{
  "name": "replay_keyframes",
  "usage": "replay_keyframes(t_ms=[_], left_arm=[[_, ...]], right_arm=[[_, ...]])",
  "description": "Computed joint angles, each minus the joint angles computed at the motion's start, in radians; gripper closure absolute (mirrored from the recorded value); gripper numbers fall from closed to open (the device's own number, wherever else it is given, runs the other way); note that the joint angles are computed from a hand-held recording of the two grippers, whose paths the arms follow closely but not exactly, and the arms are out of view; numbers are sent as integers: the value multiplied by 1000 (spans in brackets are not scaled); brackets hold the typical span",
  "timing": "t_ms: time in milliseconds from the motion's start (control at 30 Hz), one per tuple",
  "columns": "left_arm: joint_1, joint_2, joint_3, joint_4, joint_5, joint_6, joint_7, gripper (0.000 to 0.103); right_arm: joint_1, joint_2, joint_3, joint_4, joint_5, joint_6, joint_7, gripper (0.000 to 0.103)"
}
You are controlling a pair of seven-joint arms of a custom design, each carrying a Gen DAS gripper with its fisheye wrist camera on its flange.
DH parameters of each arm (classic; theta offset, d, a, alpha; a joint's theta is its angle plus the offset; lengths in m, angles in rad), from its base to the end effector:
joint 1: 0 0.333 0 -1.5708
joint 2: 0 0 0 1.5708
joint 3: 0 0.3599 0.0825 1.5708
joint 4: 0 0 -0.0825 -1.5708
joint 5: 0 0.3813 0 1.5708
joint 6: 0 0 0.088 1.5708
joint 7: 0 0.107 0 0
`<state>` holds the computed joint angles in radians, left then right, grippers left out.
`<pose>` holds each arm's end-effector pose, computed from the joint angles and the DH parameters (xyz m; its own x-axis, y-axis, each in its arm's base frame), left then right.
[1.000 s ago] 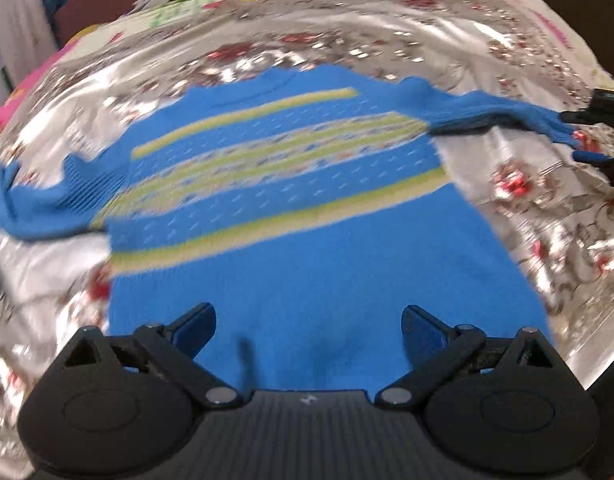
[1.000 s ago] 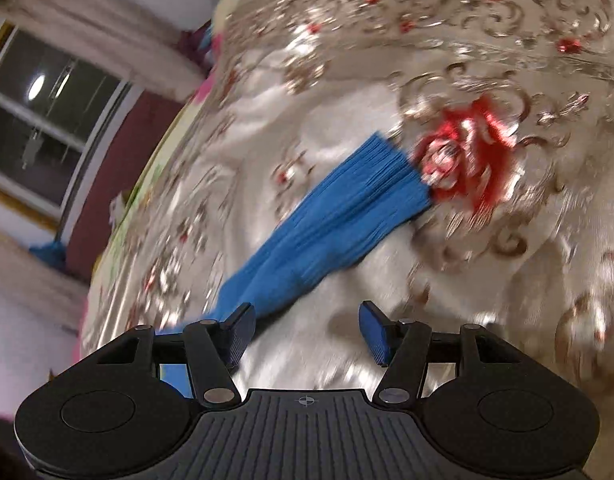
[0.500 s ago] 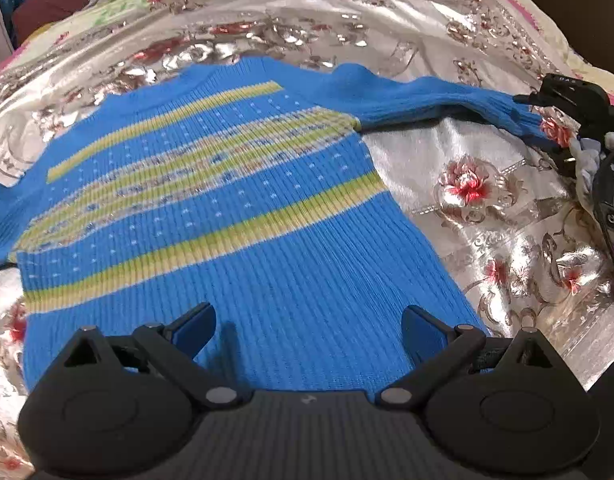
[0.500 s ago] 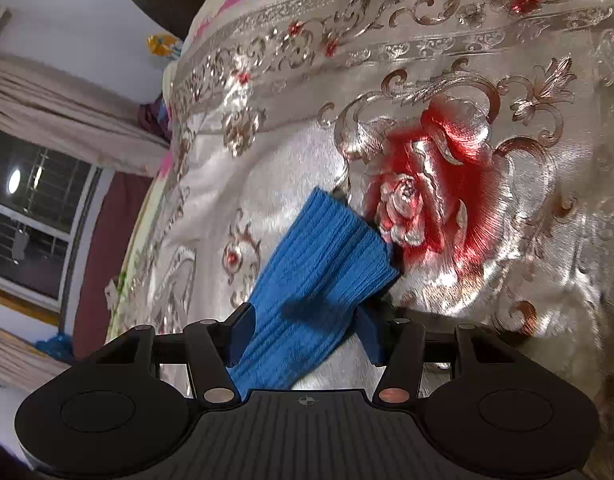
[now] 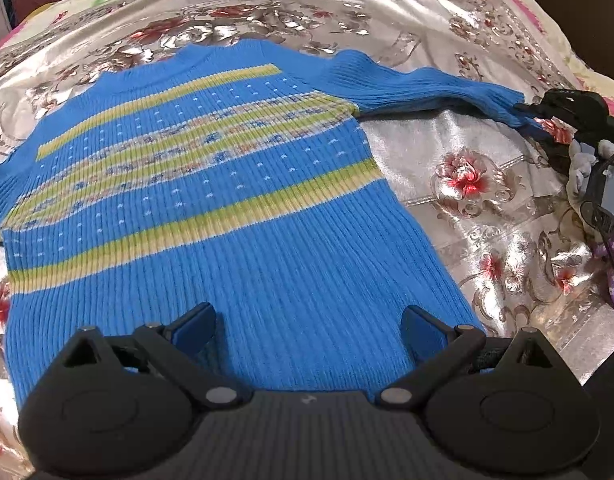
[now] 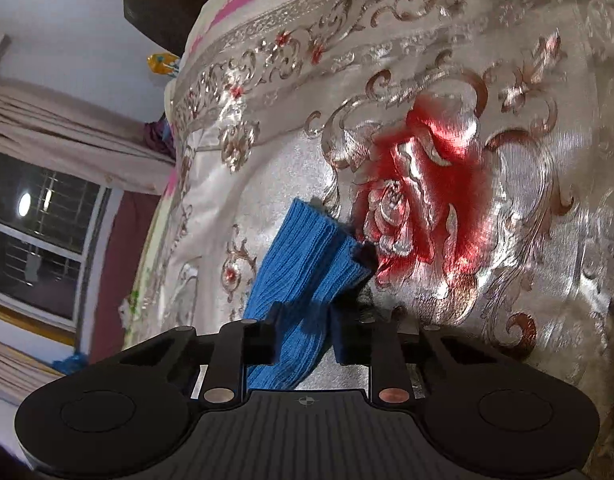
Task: Fold small clothes
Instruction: 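Lift the sleeve with the right gripper and carry it across the sweater body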
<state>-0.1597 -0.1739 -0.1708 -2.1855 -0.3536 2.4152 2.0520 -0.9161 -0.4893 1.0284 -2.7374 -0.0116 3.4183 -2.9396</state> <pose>0.4922 -0.1761 0.5487 -0.5775 -0.8116 0.0879 -0.7508 0.4857 -0.4476 0.4208 0.0775 0.4526 -0.5632 -0.1791 -0.8067 0.0543 0.9661 -0.2524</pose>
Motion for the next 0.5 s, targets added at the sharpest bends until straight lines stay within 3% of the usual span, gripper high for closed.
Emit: replay_keyframes(t_ms=[233, 433, 500], left_arm=[[1, -6, -1, -3, 6, -12, -6, 0], [-1, 0, -6, 2, 24, -19, -15, 0], [-3, 2, -8, 4, 29, -21, -19, 0]], right_arm=[[-23, 9, 26, 1, 23, 18, -5, 80], [-98, 2, 92, 12, 22, 40, 0, 80], [-112, -7, 106, 11, 26, 44, 5, 84]])
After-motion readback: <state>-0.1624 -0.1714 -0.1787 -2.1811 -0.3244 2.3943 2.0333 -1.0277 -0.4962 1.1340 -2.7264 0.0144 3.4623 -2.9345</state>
